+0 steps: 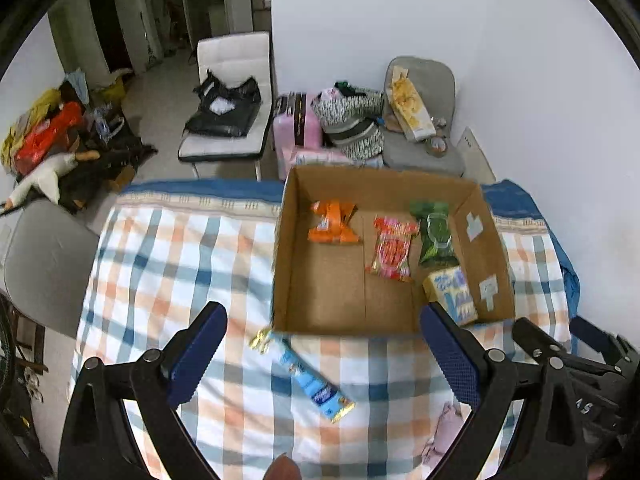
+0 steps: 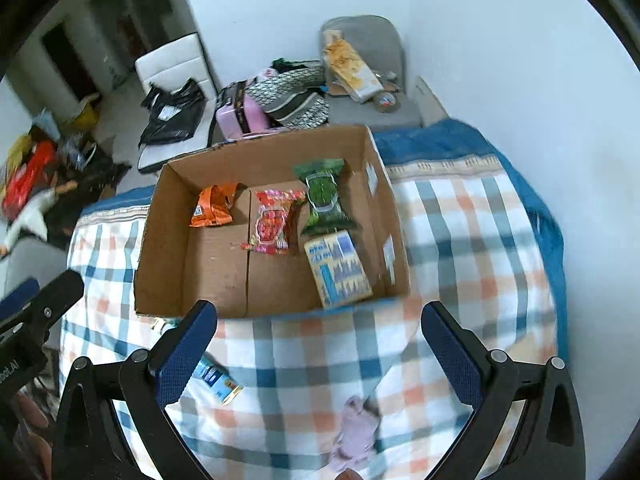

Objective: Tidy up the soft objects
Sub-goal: 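Grasp the blue tube snack with the left tool while the right tool grasps the lilac cloth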

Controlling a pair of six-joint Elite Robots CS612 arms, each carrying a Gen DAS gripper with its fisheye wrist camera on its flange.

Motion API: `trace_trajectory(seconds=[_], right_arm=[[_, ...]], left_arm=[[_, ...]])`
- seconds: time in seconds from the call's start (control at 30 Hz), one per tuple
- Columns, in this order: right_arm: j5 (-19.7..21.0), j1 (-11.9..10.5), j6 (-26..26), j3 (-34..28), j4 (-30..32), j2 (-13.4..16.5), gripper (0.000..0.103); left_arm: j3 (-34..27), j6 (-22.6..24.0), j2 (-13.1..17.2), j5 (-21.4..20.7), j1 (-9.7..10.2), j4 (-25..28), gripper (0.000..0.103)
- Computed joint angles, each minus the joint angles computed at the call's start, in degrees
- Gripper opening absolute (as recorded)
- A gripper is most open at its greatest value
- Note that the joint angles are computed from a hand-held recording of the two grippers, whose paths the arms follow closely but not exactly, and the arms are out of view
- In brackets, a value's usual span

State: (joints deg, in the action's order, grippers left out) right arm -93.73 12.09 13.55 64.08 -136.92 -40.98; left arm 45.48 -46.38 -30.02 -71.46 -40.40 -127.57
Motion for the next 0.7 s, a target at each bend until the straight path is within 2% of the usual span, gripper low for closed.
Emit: trace_trajectory(seconds=[0.1,0.2,0.33,0.47,0.6,0.7], right_arm=[[0.1,-0.4,3.0,3.7,1.9,-1.3,0.103],[1.1,-1.1,5.1,6.7,6.2,-1.6,0.103],[2.8,-2.2,7.0,9.5,10.6,-0.6,0.103],[7.3,-3.4,9.2,10.8,13.8,1.4,0.103],[10.8,-4.1,9.9,11.7,14.6,2.8,0.103],[11.5,-4.5,9.9,12.4,13.5,3.1,0.102]], left_arm=[[4.1,-2.9,-1.2,-4.3,0.44,-0.8,0.099],[5.6,-5.8,-0.6,-9.9,0.95,2.4,0.099],[7.0,-10.3,1.3,-18.7,1.91,4.2,0.099],[7.6,-16.0,3.5,-26.8,2.95,2.6,0.099],[7.2,-21.3,5.6,-29.7,3.41,-1.3,0.099],[3.7,-22.4,8.0,-28.8,3.41,-0.1,0.099]])
